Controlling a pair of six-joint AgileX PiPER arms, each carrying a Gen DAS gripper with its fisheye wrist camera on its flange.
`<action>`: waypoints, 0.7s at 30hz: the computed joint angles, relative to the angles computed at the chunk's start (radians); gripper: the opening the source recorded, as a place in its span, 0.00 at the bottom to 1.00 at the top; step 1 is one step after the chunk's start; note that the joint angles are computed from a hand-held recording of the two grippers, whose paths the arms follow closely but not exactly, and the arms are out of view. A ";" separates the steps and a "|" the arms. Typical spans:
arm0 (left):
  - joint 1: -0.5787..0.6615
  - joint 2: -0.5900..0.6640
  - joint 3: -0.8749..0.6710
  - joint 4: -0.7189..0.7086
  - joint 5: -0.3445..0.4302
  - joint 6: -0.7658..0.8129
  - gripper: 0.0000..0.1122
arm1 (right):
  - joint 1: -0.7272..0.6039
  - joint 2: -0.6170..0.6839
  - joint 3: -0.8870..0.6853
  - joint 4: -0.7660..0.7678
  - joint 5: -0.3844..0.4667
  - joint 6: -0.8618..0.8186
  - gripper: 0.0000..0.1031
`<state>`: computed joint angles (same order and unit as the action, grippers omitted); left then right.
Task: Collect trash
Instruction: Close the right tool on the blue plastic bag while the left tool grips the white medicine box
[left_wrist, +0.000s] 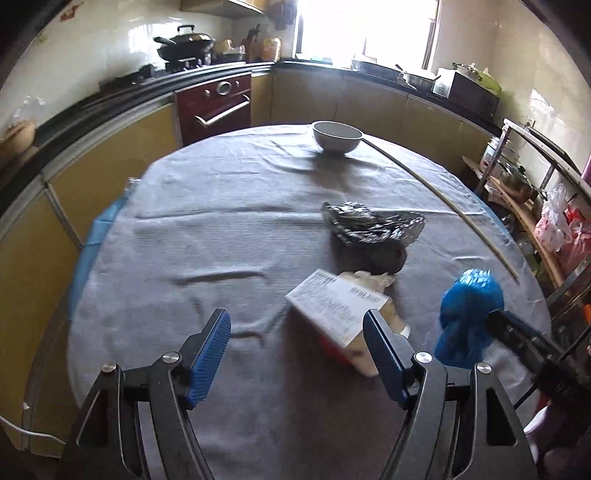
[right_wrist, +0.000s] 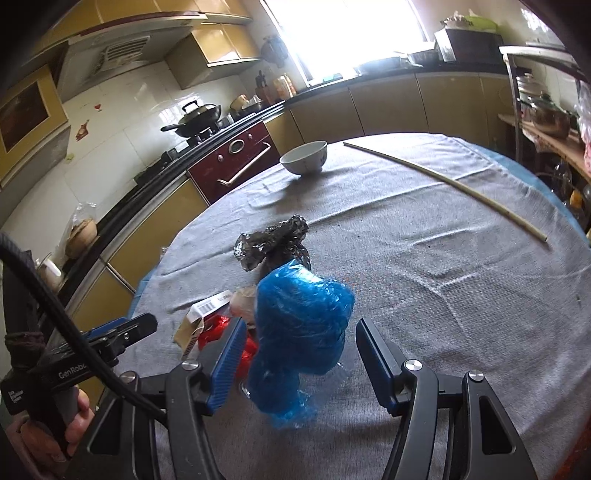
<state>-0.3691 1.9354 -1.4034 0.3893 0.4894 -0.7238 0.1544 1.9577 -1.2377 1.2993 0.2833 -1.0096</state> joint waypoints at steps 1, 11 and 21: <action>0.001 0.021 -0.034 -0.036 0.012 0.036 0.67 | -0.002 0.009 -0.010 -0.004 0.005 0.008 0.63; 0.052 0.229 -0.347 -0.409 0.175 0.313 0.67 | 0.001 0.077 -0.091 -0.033 0.019 0.049 0.63; 0.071 0.259 -0.339 -0.508 0.162 0.388 0.56 | 0.027 0.086 -0.070 0.119 -0.006 -0.174 0.54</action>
<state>-0.2978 2.1947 -1.7426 -0.1192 0.6509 -0.3357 0.1815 2.0442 -1.3076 1.4181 0.2775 -1.1833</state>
